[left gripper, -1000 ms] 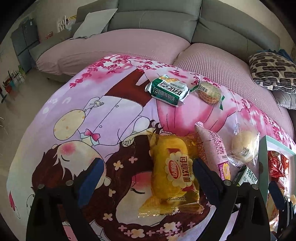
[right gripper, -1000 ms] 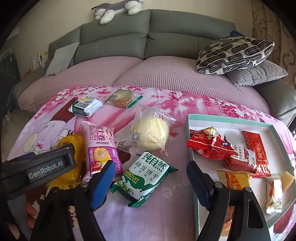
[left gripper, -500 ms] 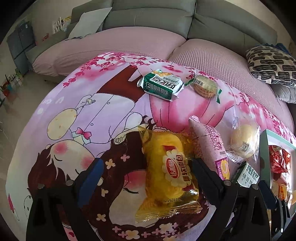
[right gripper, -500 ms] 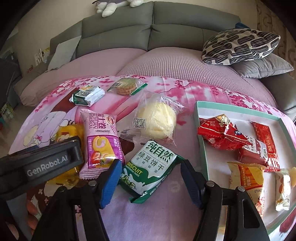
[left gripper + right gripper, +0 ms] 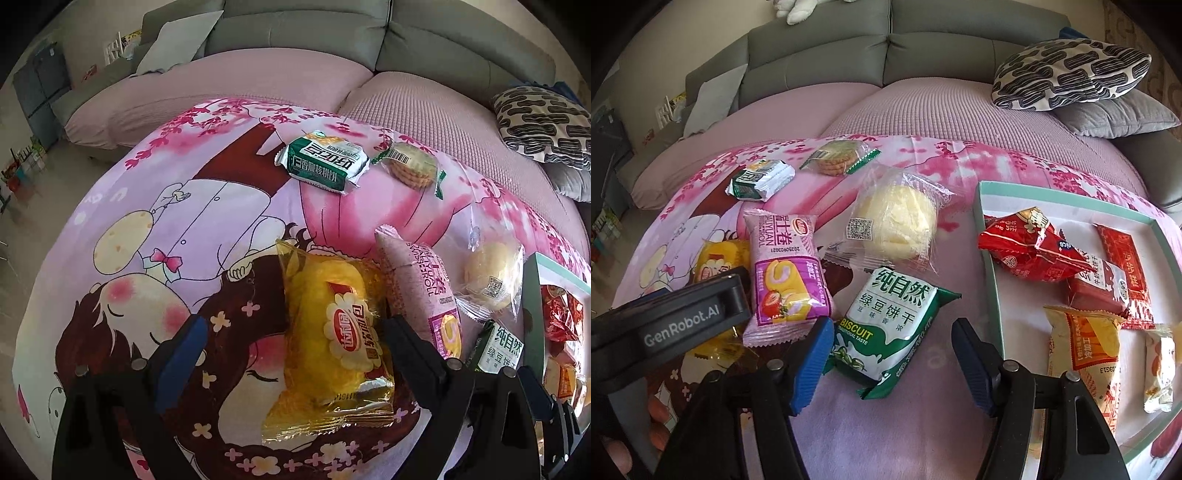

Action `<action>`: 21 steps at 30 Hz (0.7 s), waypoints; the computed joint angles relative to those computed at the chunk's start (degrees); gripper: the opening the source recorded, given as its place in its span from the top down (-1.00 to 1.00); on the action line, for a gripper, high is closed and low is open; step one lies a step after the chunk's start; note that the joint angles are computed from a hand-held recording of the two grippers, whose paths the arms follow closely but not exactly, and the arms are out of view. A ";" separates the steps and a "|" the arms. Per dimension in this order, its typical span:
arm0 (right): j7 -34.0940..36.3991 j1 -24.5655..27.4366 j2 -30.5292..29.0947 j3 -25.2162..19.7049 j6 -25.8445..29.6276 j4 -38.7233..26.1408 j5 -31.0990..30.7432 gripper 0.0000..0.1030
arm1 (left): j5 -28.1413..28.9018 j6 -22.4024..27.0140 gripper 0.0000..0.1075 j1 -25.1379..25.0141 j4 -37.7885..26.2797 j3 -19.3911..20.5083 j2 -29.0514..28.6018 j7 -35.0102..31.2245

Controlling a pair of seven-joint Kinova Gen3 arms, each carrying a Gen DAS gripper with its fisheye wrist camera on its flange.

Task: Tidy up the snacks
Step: 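Grasp the yellow bread bag with the left tool while the right tool grasps the green biscuit packet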

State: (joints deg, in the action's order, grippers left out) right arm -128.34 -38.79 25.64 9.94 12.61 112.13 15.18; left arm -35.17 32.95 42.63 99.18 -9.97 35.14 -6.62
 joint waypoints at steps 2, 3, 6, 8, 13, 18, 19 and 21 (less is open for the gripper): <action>0.94 1.67 -0.30 -1.62 1.21 -0.29 -0.50 -0.32 | 0.14 0.05 -0.80 -0.21 0.07 0.12 -0.07 -0.03; 1.30 2.23 -0.44 -2.21 1.65 -0.37 -0.60 -0.32 | 0.20 0.03 -0.80 -0.32 0.11 0.17 -0.11 -0.05; 1.20 1.71 -0.72 -2.03 2.48 -0.37 0.18 -0.32 | 0.40 -0.17 -0.80 -0.58 0.25 0.31 -0.18 -0.13; 0.27 0.43 -0.84 -1.02 2.84 -0.31 1.33 -0.31 | 0.50 -0.44 -0.80 -0.73 0.39 0.30 -0.22 -0.19; -2.84 -2.75 -0.46 1.72 1.59 0.29 4.40 -0.31 | 1.06 -0.20 -0.80 -0.99 0.07 0.48 0.10 -0.61; -2.42 -2.23 0.32 0.84 0.89 0.15 4.55 -0.28 | 1.57 -0.19 -0.80 -1.17 -0.40 0.68 0.69 -1.36; -2.29 -2.14 0.61 0.70 0.66 0.15 4.47 -0.27 | 1.77 -0.30 -0.80 -1.28 -0.42 0.75 0.81 -1.55; -1.76 -1.68 1.19 0.21 0.23 0.09 3.97 -0.24 | 2.14 -0.67 -0.80 -1.45 -0.43 0.75 1.06 -1.86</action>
State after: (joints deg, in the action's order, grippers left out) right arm -130.09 -40.47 26.84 10.14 12.85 112.22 19.15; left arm -33.03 32.28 41.19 98.75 -9.22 36.20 -8.48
